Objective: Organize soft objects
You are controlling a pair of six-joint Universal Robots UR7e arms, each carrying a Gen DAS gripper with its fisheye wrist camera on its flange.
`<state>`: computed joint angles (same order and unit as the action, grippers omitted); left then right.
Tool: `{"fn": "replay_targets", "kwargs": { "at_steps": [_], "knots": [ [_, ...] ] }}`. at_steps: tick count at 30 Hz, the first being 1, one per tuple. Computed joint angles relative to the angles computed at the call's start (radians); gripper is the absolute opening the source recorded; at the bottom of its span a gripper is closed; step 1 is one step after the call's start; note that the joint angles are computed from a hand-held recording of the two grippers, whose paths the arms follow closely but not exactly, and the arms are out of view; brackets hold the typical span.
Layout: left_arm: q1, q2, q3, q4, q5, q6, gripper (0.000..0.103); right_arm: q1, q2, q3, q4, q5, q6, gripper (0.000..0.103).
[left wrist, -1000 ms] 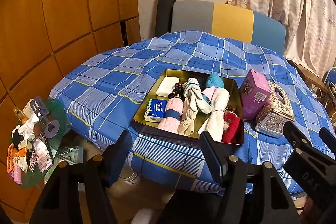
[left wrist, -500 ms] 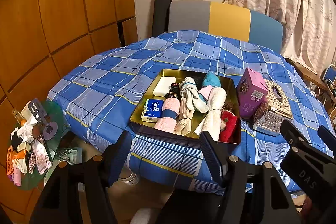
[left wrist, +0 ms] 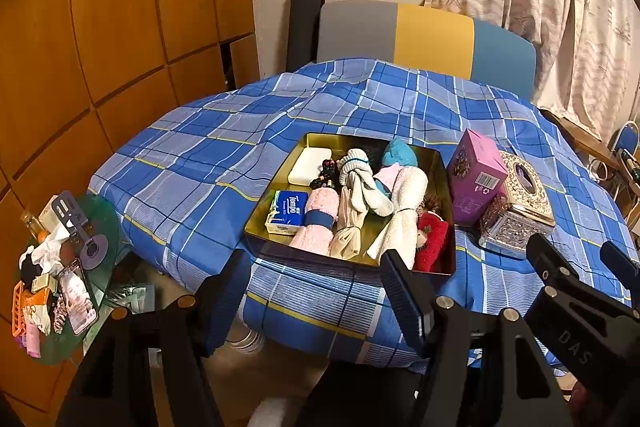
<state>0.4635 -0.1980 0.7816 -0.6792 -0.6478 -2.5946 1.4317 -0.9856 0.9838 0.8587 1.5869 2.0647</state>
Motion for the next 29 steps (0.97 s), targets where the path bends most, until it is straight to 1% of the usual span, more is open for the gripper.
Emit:
{"fn": "replay_targets", "kwargs": {
  "at_steps": [11,18,24,25,28,29],
  "knots": [
    [0.003,0.003,-0.008,-0.008,0.014,0.025,0.068,0.0,0.011,-0.02,0.016,-0.001,0.009,0.103],
    [0.004,0.014,-0.029,0.012,0.017,0.021,0.068,0.0,0.015,-0.024,0.012,0.002,0.016,0.103],
    [0.007,0.0,-0.001,-0.022,0.021,0.035,0.068,-0.001,0.02,-0.032,0.017,0.003,0.018,0.103],
    [0.007,0.004,-0.007,-0.013,0.02,0.028,0.066,-0.001,0.02,-0.032,0.018,0.002,0.017,0.103],
    [0.011,0.04,-0.071,0.069,0.006,-0.004,0.066,-0.002,0.025,-0.036,0.018,0.003,0.019,0.103],
    [0.013,0.041,-0.072,0.067,0.008,0.002,0.066,-0.002,0.028,-0.039,0.021,0.005,0.02,0.103]
  ]
}}
